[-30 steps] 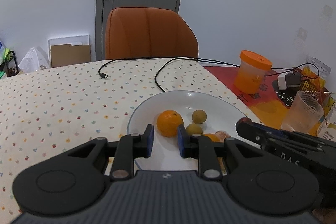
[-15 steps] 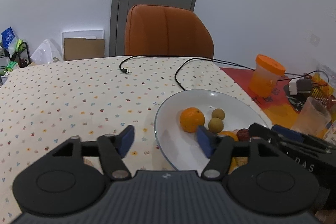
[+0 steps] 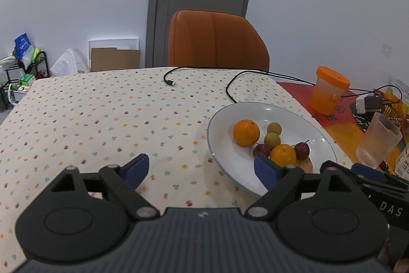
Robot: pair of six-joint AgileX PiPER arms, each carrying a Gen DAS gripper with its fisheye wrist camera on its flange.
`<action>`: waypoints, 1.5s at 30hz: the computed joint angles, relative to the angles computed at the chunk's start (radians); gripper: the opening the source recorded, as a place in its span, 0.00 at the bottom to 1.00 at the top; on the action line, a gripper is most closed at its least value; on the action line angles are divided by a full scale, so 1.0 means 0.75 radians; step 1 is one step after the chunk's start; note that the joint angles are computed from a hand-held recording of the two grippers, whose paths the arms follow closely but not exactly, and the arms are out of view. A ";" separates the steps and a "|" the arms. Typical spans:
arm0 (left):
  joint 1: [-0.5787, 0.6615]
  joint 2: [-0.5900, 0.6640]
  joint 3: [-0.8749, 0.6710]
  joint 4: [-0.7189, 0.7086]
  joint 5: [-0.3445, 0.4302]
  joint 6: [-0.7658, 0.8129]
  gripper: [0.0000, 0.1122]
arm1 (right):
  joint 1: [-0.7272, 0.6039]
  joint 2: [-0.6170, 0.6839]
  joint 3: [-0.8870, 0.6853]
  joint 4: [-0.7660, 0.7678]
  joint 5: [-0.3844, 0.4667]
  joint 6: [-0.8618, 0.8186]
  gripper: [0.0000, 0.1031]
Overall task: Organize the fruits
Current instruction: 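Withdraw from the bowl and close the left gripper on the small tangerine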
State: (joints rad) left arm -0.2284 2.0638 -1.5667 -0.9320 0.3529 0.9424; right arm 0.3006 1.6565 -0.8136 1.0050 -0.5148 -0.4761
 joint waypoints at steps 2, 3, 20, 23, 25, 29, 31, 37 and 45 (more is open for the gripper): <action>0.014 -0.023 0.036 -0.059 0.000 0.053 0.81 | 0.012 -0.013 0.019 0.012 -0.003 0.013 0.81; 0.023 -0.035 0.055 -0.100 0.004 0.091 0.81 | 0.018 -0.018 0.025 0.026 -0.010 0.016 0.83; 0.165 -0.181 0.290 -0.412 0.019 0.410 0.83 | 0.183 -0.059 0.029 0.302 -0.093 -0.194 0.94; 0.185 -0.206 0.331 -0.471 0.015 0.475 0.83 | 0.210 -0.066 0.030 0.317 -0.102 -0.201 0.97; 0.198 -0.221 0.354 -0.500 0.015 0.508 0.83 | 0.226 -0.072 0.035 0.316 -0.109 -0.196 1.00; 0.225 -0.253 0.416 -0.596 0.016 0.620 0.83 | 0.256 -0.077 0.039 0.331 -0.111 -0.205 1.00; 0.238 -0.262 0.437 -0.611 0.021 0.641 0.83 | 0.267 -0.079 0.043 0.330 -0.107 -0.204 1.00; 0.272 -0.263 0.474 -0.601 0.020 0.644 0.83 | 0.296 -0.064 0.032 0.320 -0.094 -0.201 1.00; 0.305 -0.250 0.521 -0.737 0.031 0.796 0.83 | 0.302 -0.048 0.031 0.229 -0.020 -0.095 1.00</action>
